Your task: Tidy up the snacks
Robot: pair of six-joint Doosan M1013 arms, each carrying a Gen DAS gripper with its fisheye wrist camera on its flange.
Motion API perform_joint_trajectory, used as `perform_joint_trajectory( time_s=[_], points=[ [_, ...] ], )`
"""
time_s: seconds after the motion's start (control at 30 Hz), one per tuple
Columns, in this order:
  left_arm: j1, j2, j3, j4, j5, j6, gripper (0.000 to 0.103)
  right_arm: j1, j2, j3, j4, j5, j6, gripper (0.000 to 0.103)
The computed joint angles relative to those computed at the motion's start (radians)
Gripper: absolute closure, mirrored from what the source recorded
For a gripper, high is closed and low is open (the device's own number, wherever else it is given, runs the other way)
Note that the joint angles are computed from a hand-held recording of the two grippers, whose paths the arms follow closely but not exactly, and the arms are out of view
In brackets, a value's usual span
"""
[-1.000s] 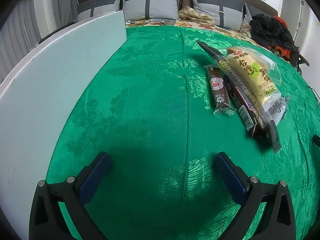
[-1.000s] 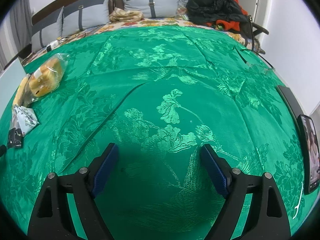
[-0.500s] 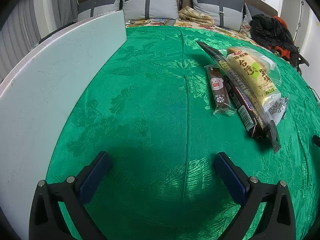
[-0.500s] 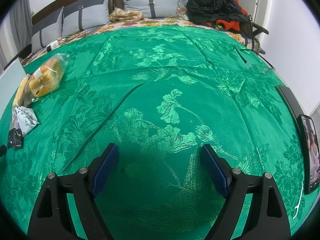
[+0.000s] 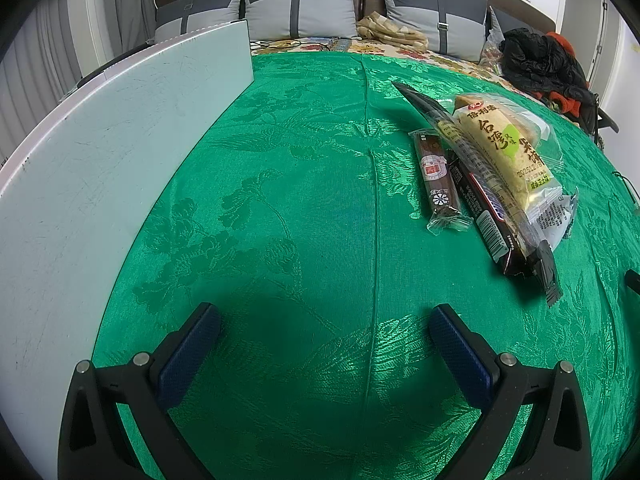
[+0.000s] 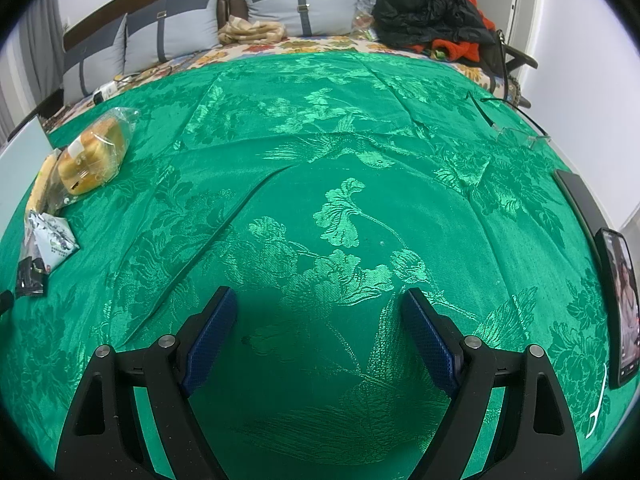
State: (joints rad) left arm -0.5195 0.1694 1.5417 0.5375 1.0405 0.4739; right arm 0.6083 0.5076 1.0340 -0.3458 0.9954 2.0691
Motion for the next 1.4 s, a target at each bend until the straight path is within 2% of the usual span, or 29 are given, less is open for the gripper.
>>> perform_joint_trajectory(
  time_s=[1.3, 1.4],
  points=[
    [0.000, 0.000, -0.002, -0.003, 0.000, 0.005, 0.000, -0.001, -0.001, 0.002, 0.002, -0.003, 0.001, 0.016],
    [0.026, 0.002, -0.026, -0.099, 0.010, 0.083, 0.000, 0.000, -0.001, 0.001, 0.001, -0.003, 0.001, 0.016]
  ],
)
